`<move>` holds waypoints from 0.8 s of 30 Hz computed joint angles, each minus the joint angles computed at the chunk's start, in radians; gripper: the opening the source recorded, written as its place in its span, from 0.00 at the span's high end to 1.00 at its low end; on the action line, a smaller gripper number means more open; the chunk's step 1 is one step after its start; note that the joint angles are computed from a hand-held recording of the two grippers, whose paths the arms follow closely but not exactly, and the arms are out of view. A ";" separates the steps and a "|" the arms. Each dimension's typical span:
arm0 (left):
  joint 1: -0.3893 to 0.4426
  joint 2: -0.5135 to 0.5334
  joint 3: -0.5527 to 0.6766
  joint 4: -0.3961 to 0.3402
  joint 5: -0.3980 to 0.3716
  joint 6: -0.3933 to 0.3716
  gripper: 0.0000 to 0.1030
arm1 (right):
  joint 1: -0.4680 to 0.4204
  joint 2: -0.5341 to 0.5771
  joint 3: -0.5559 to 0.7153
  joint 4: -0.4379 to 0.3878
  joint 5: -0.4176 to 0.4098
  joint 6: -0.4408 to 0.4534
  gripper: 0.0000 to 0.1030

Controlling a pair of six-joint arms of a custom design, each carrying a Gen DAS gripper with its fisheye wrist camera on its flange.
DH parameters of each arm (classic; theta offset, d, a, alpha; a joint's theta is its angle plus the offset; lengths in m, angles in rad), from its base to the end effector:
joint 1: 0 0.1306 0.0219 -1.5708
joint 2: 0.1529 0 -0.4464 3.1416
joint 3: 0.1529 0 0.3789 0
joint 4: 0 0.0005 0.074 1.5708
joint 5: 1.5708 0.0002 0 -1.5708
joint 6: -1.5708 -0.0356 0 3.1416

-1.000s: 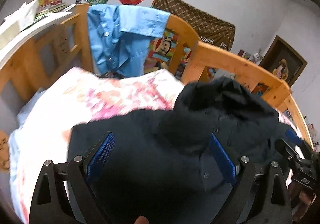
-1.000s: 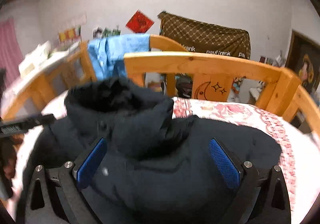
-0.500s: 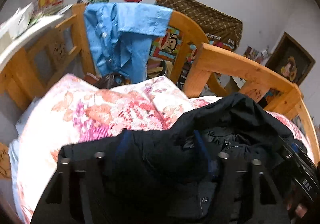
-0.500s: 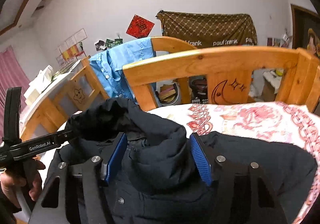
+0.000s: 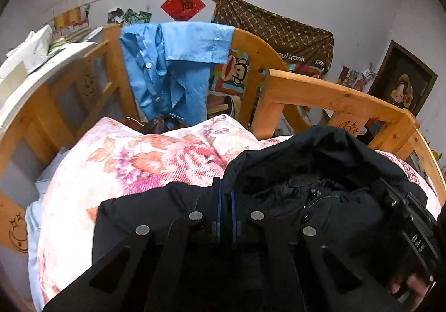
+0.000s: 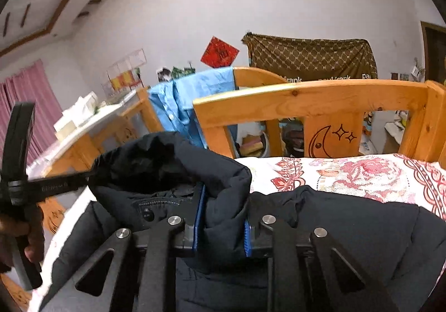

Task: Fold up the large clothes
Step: 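Grasp the jacket hem with the right tool while the left tool grasps it too, then lift the hem with both tools and fold it toward the collar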

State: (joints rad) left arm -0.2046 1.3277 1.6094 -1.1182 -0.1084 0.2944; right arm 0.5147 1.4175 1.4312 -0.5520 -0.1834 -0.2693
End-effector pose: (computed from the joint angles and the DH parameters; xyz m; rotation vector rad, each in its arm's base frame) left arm 0.4108 -0.0818 0.5992 -0.1579 2.3981 -0.1019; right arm 0.4271 0.2484 0.5261 -0.3774 2.1367 0.6540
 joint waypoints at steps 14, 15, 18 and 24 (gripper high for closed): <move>0.013 -0.295 -0.198 0.105 0.094 -0.050 0.98 | 0.199 -0.194 -0.054 -0.096 0.257 0.128 0.85; 0.015 -0.331 -0.218 0.121 0.114 -0.070 0.98 | 0.228 -0.219 -0.072 -0.095 0.290 0.135 0.85; 0.022 -0.402 -0.250 0.104 0.157 -0.096 0.98 | 0.291 -0.285 -0.129 -0.083 0.340 0.164 0.86; 0.034 -0.530 -0.347 0.035 0.281 -0.195 0.98 | 0.426 -0.377 -0.232 -0.174 0.463 0.116 0.86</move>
State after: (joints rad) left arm -0.1703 0.7981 1.2620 -1.0834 0.1730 0.0991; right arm 0.9408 1.0406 1.1990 -0.7265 0.2801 -0.1529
